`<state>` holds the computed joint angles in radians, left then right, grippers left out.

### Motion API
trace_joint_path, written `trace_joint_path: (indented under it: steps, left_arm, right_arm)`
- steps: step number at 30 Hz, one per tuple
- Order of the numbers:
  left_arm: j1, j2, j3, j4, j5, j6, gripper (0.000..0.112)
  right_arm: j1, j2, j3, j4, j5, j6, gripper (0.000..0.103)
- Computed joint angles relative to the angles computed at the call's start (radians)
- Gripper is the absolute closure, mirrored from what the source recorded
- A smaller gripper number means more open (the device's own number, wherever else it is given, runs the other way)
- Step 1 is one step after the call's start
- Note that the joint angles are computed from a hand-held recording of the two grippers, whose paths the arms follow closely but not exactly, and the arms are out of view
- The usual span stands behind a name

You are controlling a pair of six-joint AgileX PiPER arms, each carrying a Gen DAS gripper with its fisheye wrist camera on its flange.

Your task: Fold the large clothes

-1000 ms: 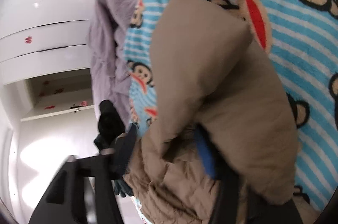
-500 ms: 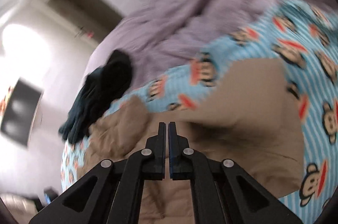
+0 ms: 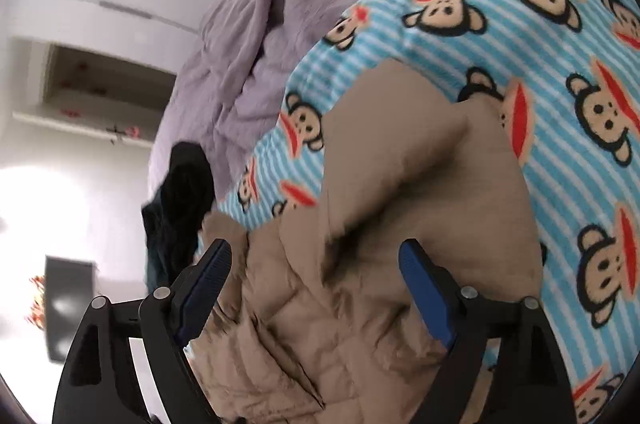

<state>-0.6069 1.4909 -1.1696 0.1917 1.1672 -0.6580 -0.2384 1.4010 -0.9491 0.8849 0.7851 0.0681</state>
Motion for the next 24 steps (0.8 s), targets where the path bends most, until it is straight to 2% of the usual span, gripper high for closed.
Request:
trace_joint_path:
  steps: [5, 7, 8, 9, 11, 13, 16, 19, 24]
  left_arm:
    - [-0.019, 0.044, -0.053, 0.003, -0.004, -0.002, 0.009]
    - [-0.024, 0.061, -0.073, 0.0, -0.005, -0.002, 0.009]
    - [-0.024, 0.065, -0.076, -0.004, -0.009, -0.001, 0.009]
    - [-0.019, 0.063, -0.076, -0.008, -0.015, 0.003, 0.009]
    - [-0.004, 0.056, -0.069, -0.02, -0.028, 0.021, 0.009]
    - [0.021, 0.04, -0.055, -0.029, -0.041, 0.04, 0.009]
    - [0.074, 0.016, -0.044, -0.052, -0.054, 0.084, 0.009]
    - [0.133, -0.014, -0.042, -0.059, -0.056, 0.124, 0.009]
    - [0.256, -0.073, -0.047, -0.074, -0.053, 0.189, 0.009]
  right_arm:
    - [-0.007, 0.143, -0.034, 0.071, -0.079, 0.031, 0.015]
    - [0.002, 0.177, -0.028, 0.074, -0.142, 0.083, 0.022]
    - [0.002, 0.195, -0.028, 0.1, -0.154, 0.07, 0.047]
    - [0.0, 0.214, -0.036, 0.12, -0.142, 0.046, 0.096]
    - [0.022, 0.186, -0.045, 0.071, -0.153, 0.054, 0.097]
    - [0.076, 0.14, -0.098, -0.072, -0.14, 0.066, 0.097]
    - [0.201, 0.092, -0.211, -0.237, -0.083, 0.053, 0.097]
    - [0.373, 0.088, -0.333, -0.397, -0.032, 0.095, 0.097]
    - [0.688, 0.187, -0.467, -0.587, -0.01, 0.192, 0.097]
